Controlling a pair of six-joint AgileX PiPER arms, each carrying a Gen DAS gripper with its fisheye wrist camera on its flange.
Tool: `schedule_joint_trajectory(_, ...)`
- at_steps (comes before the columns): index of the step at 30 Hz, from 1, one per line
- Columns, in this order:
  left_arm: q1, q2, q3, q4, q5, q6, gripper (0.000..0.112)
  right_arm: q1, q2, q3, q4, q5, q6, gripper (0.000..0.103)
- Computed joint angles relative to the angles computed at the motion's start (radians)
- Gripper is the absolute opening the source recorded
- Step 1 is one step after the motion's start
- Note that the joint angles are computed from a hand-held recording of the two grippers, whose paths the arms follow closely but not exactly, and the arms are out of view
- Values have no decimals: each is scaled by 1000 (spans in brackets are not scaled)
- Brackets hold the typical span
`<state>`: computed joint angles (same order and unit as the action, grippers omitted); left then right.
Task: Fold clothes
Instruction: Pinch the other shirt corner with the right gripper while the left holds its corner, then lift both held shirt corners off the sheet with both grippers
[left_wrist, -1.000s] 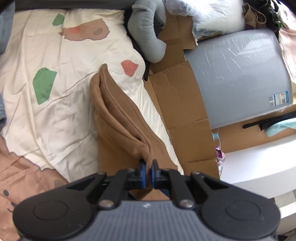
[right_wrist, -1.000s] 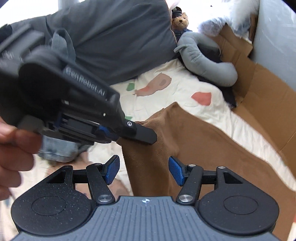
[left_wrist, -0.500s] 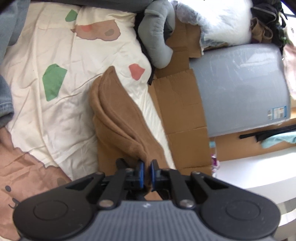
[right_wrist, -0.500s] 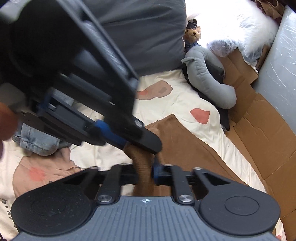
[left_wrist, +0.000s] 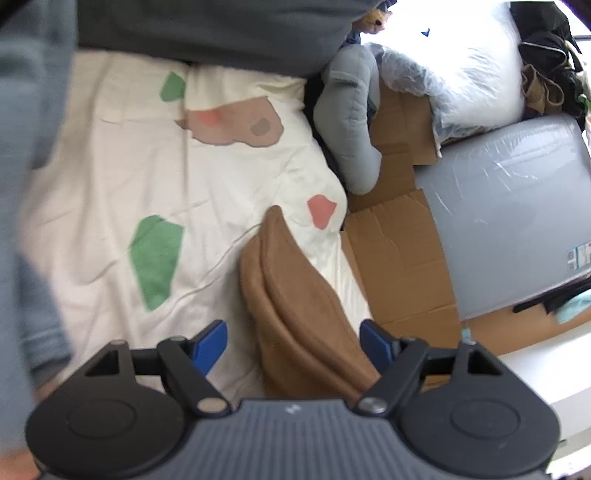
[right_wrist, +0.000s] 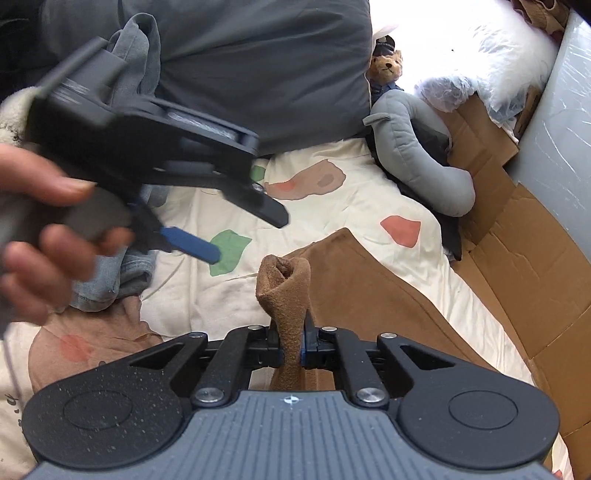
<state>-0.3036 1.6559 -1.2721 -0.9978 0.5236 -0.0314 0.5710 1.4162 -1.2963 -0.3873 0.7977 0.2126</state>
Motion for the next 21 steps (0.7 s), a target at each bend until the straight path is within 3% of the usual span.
schedule_joint_trajectory(7,42,182,-135,-97,60,112,84,11,8,-7,-14,10,24,6)
schedule_joint_trajectory(16,64,409,-371,-109,163,68,79,9,15,-17,-2,16,27,6)
schedule_joint_trajectory(21,69,520,-522,-51,237,-42,57,4,9,-16,5,14,28,6)
